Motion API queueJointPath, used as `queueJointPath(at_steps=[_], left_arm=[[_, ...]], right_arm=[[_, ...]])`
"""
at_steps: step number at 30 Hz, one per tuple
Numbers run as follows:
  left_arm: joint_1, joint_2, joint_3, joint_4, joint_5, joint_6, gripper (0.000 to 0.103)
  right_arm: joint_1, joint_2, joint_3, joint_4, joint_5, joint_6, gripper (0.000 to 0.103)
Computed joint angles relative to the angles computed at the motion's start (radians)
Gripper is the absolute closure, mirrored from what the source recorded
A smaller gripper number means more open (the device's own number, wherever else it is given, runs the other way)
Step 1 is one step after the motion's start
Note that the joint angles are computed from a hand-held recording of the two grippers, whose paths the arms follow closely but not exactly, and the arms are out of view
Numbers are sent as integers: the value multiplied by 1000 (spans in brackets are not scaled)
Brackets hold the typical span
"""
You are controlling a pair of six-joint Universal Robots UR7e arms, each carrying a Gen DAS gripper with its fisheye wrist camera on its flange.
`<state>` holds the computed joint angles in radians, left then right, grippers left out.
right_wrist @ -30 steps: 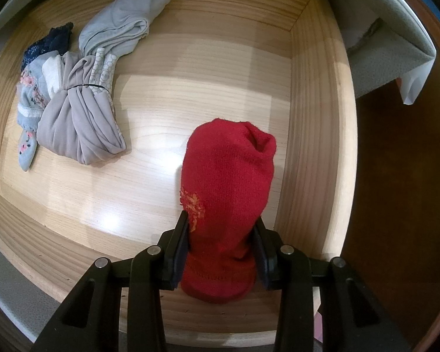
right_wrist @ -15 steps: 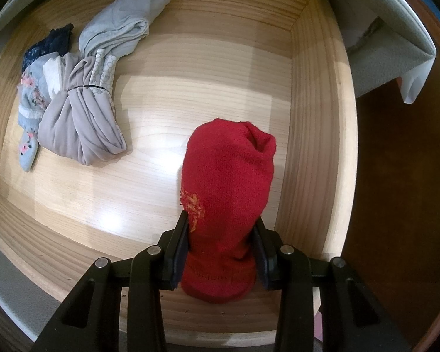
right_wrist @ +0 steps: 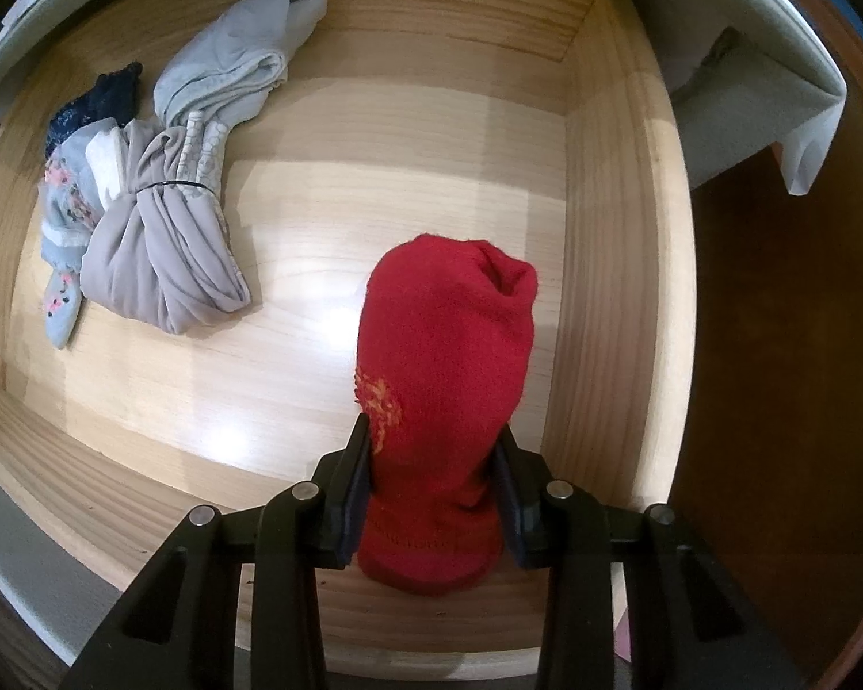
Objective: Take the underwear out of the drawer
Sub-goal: 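Carry the red sock with the right tool up over the white box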
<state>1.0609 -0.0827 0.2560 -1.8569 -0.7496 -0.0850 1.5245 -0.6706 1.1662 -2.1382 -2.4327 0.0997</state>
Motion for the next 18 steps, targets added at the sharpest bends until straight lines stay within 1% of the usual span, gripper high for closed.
queueJointPath(at_steps=[2,7,11,13,18], left_arm=[[1,-8,18,-20,-8,1,42],[-3,-13,40,-46,-3,22,42],[-5,-14,52,-60,7,37,42],[-6,-14,55,-60,14,38,42],[-6,-18,66,-71,15,46,42]], right_arm=[[-2,-6,0,0,18,8,70],[0,-23,-4,2,43,28,72],[14,-45,7,-21,39,20,73],[21,-63,23,-37,49,15,73],[47,-95,33,-42,50,9,73]])
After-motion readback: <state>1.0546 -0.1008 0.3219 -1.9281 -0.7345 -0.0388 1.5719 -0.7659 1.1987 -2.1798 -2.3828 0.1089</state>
